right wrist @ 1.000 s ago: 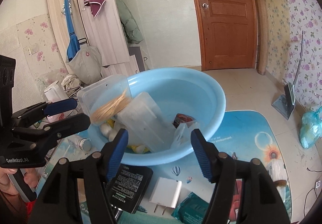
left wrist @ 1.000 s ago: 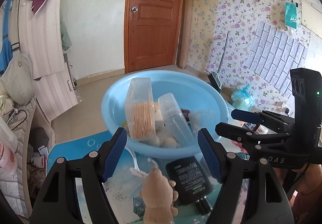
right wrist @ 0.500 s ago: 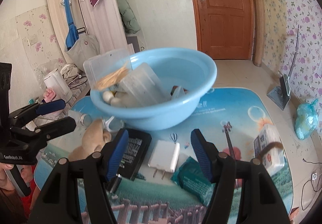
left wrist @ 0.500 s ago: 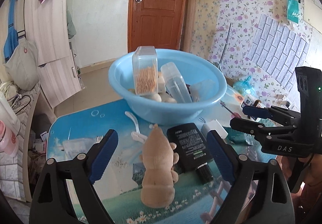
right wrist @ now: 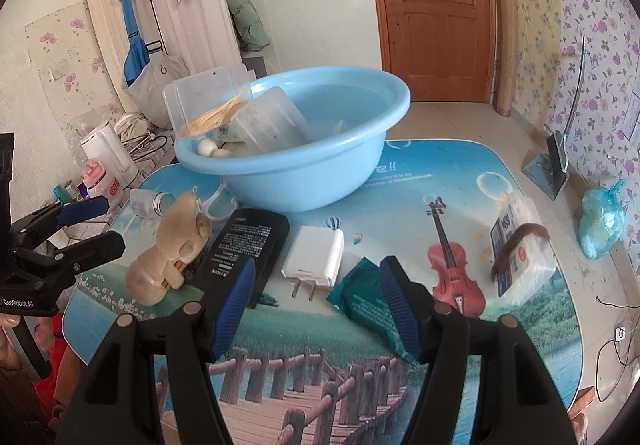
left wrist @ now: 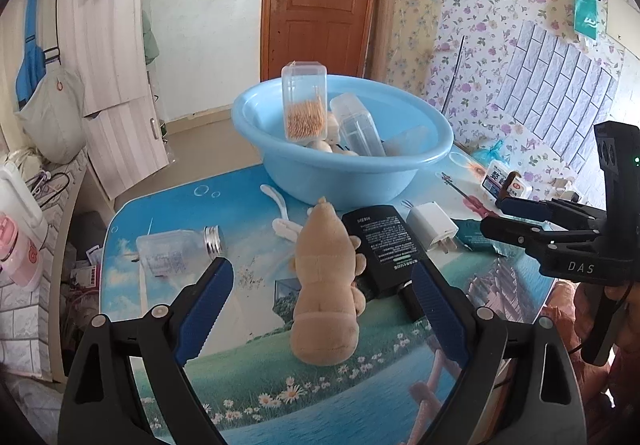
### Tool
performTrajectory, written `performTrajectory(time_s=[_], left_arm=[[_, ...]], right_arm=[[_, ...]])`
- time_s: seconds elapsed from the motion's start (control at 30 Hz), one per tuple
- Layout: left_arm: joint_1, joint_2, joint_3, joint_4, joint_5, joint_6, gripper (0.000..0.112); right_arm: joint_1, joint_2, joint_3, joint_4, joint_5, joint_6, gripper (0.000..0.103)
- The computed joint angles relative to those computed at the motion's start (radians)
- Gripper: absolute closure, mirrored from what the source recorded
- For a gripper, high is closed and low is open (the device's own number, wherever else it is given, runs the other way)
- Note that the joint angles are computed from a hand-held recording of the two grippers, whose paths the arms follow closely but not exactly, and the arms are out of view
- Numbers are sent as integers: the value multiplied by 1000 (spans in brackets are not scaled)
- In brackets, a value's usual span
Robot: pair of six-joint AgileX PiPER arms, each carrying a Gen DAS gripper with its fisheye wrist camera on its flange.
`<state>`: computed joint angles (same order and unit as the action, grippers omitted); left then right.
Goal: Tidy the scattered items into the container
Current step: 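Withdraw both grippers from the basin back over the table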
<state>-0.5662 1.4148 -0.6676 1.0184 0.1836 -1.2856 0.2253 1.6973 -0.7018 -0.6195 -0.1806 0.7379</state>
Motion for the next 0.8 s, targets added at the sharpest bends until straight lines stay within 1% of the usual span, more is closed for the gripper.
performTrajectory(time_s=[0.3, 0.8], left_arm=[[11, -23, 45, 24, -3, -30, 21], [39, -23, 109, 189, -26, -207, 21]], right_arm=[[4, -22, 26, 33, 1, -34, 39], [-20, -27, 62, 70, -6, -74, 39]])
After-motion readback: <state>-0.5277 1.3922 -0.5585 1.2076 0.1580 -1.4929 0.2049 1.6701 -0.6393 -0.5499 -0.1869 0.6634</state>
